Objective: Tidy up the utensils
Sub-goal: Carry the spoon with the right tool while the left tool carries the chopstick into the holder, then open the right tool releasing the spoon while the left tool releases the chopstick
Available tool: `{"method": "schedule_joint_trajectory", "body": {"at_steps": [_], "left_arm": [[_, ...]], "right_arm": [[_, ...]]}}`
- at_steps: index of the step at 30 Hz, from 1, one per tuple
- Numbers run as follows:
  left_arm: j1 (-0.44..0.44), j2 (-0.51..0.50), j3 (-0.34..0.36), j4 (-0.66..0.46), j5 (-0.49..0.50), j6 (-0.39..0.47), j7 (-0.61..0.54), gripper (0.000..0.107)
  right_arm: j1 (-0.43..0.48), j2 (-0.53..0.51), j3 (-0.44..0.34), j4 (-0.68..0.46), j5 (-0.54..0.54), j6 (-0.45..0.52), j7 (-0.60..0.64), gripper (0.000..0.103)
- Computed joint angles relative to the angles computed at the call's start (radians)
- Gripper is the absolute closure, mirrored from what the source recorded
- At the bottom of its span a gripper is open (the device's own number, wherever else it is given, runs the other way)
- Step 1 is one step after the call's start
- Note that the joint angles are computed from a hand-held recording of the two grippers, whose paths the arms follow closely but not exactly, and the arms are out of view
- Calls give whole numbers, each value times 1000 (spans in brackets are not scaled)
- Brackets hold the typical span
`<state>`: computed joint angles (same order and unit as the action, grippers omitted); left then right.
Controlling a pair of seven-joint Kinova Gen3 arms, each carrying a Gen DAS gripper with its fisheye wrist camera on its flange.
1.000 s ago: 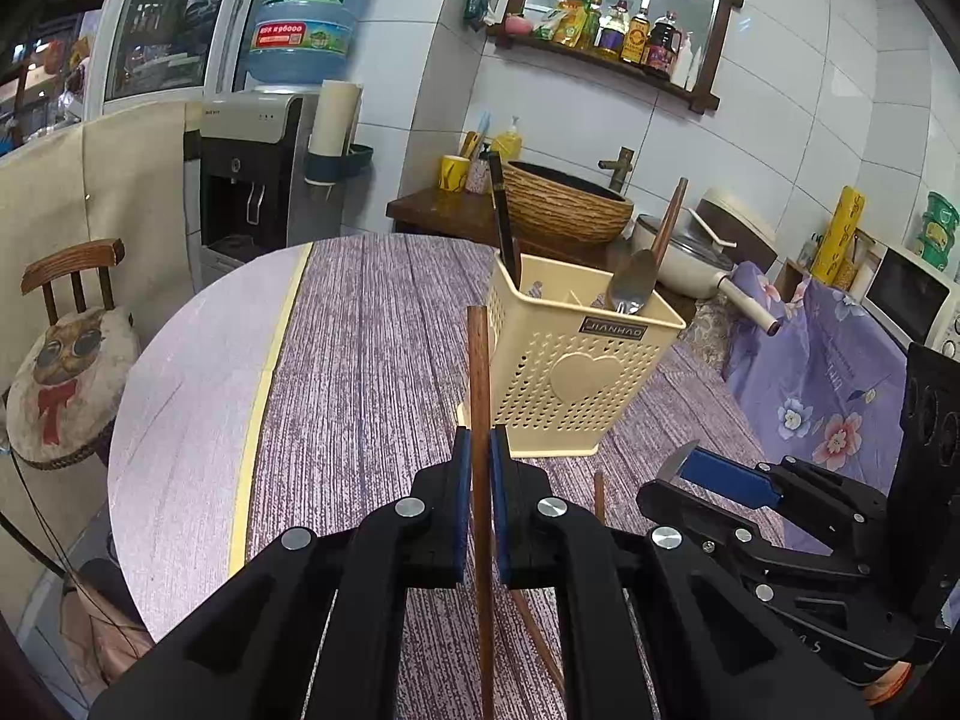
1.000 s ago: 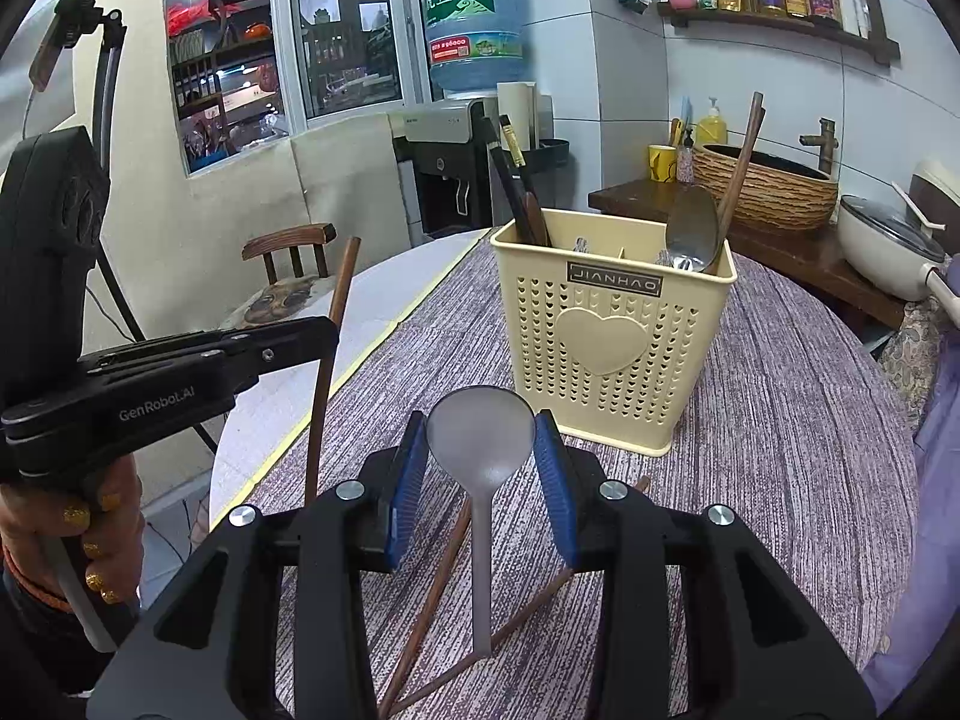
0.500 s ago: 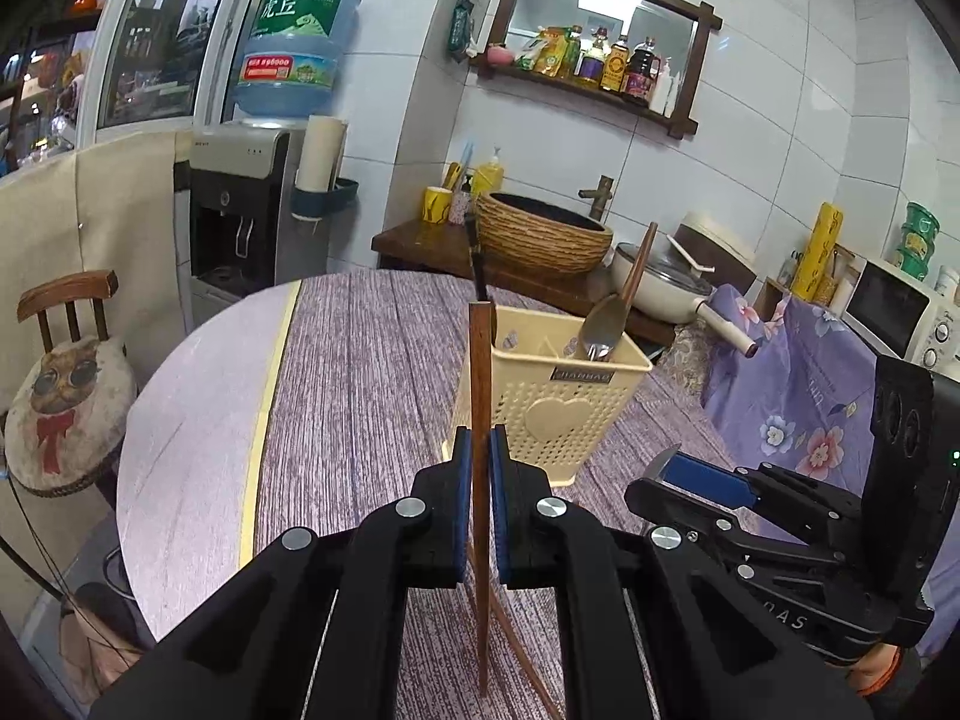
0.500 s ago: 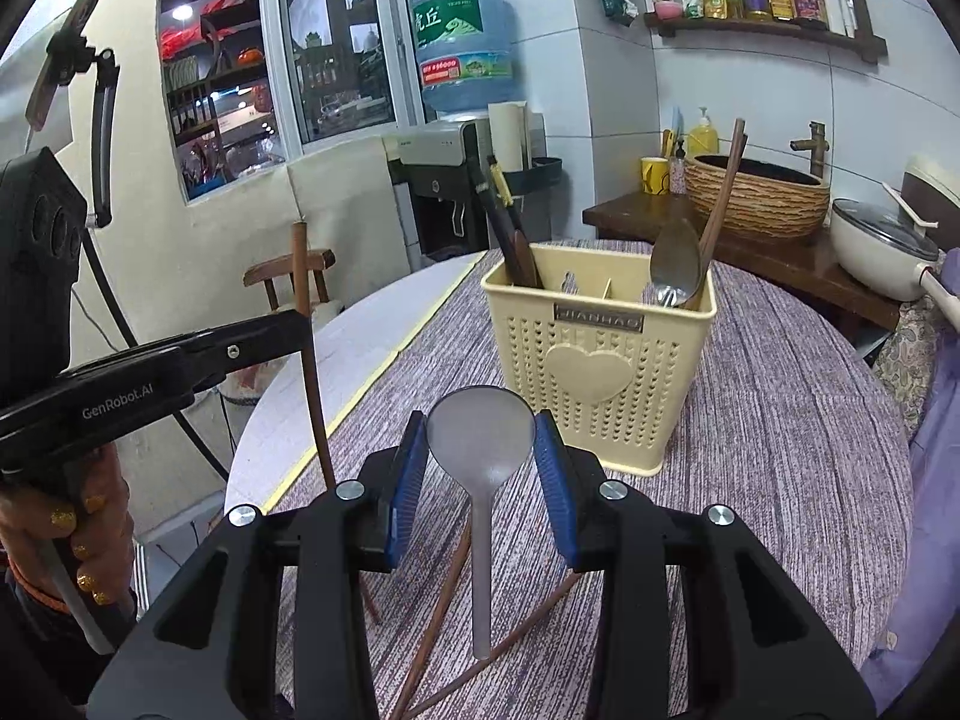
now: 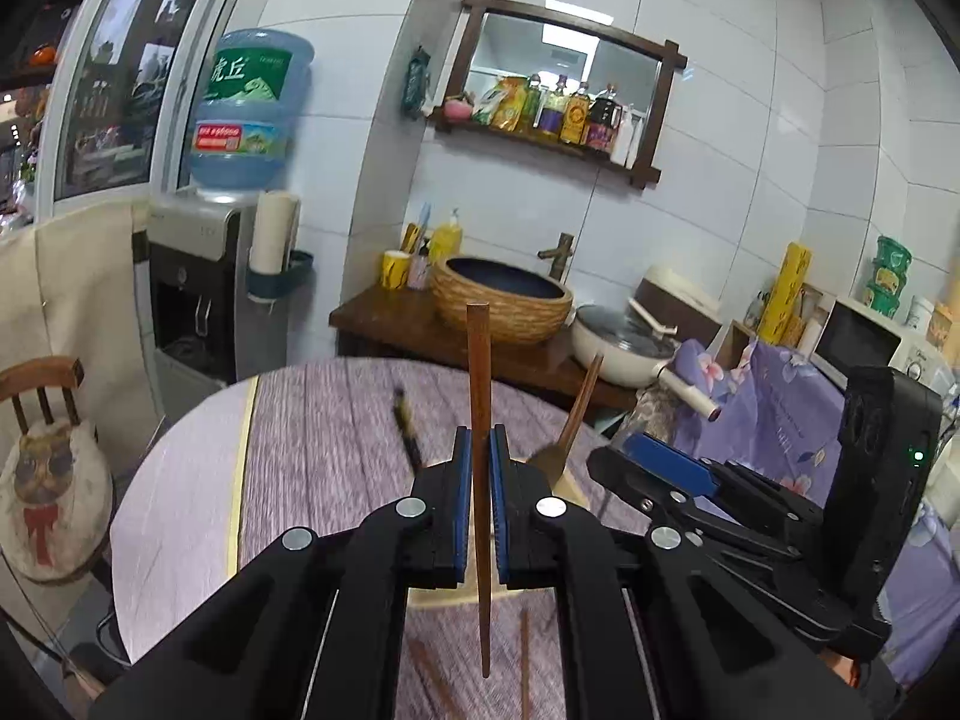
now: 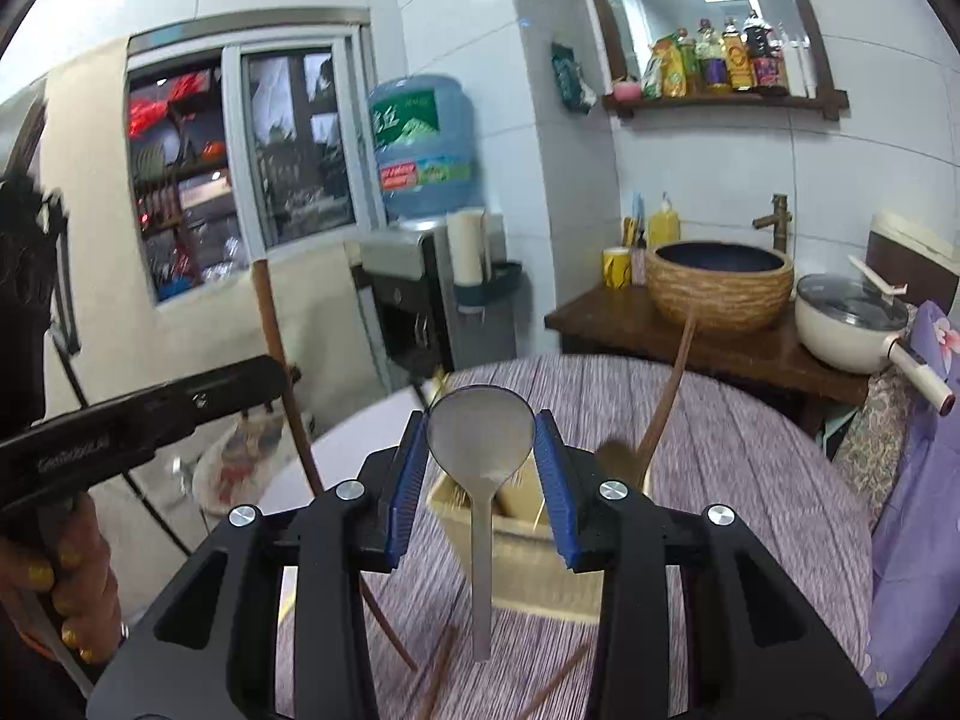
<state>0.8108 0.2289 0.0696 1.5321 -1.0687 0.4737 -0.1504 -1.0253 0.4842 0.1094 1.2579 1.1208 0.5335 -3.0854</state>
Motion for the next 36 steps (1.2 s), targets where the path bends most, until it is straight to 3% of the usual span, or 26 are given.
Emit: {"method": "schedule_joint_trajectory", "body": {"at_steps": [5, 8, 13, 22, 36], "left_arm": [[3, 55, -4, -183, 42, 82, -100, 101], [46, 109, -54, -265, -1, 124, -74, 101], [96, 207, -135, -330, -63, 135, 1, 101], [123, 247, -201, -248, -26, 67, 61, 101], [154, 271, -241, -161, -60, 47, 128, 101]], "right_arm": [[30, 59, 21, -173, -37, 80, 73, 66], [31, 106, 57, -248, -54, 109, 82, 66], [37, 161, 100, -277, -83, 104, 43, 66], [-4, 219, 162, -194, -75, 87, -59, 66], [-37, 253, 151, -119, 14, 152, -150, 65]]}}
